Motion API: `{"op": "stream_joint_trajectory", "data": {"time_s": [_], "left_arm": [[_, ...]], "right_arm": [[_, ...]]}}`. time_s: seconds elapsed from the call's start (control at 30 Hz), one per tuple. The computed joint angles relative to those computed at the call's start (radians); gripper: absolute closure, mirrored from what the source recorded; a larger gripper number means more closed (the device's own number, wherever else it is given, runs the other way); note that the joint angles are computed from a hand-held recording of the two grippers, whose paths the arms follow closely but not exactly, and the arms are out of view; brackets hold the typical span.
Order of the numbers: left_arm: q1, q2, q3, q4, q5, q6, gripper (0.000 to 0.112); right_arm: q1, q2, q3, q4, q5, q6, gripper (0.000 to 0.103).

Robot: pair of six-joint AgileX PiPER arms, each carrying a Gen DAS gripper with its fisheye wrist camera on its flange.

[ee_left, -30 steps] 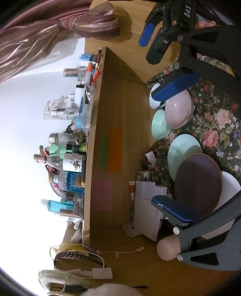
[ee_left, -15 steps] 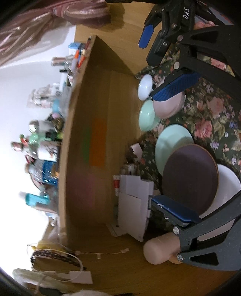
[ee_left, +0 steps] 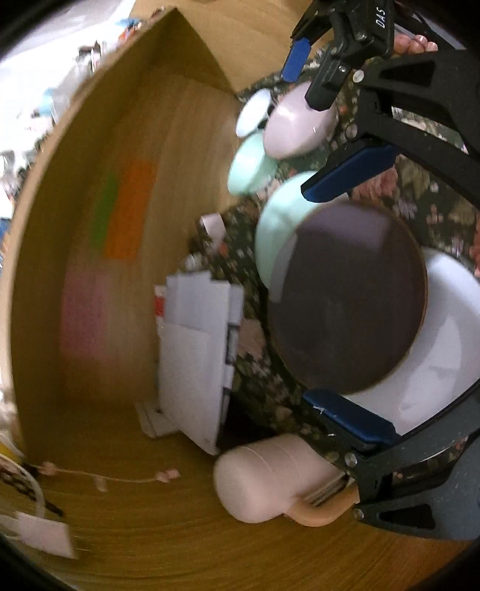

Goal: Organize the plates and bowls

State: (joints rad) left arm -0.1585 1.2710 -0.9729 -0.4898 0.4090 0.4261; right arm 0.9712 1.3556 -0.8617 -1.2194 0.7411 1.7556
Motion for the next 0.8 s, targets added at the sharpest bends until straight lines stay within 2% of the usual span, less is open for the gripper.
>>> {"op": "stream_joint_trajectory", "data": {"time_s": [0.2, 0.37, 0.47, 0.8], "left_arm": [[0.072, 0.102, -0.041, 0.034, 0.053, -0.021, 0.03], [0.134, 0.171, -0.069, 0.013, 0.096, -0.001, 0.036], [0.16, 0.198, -0.087, 0.006, 0.132, 0.007, 0.042], [0.203, 0.253, -0.13, -0.063, 0.234, 0.072, 0.063]], "right_arm": [[-0.104, 0.106, -0.069, 0.065, -0.147, -0.117, 0.008], [-0.168, 0.187, -0.133, 0.174, -0.233, -0.242, 0.023], [-0.196, 0.232, -0.177, 0.25, -0.255, -0.33, 0.036], [-0.284, 0.326, -0.267, 0.486, -0.339, -0.566, 0.059]]}}
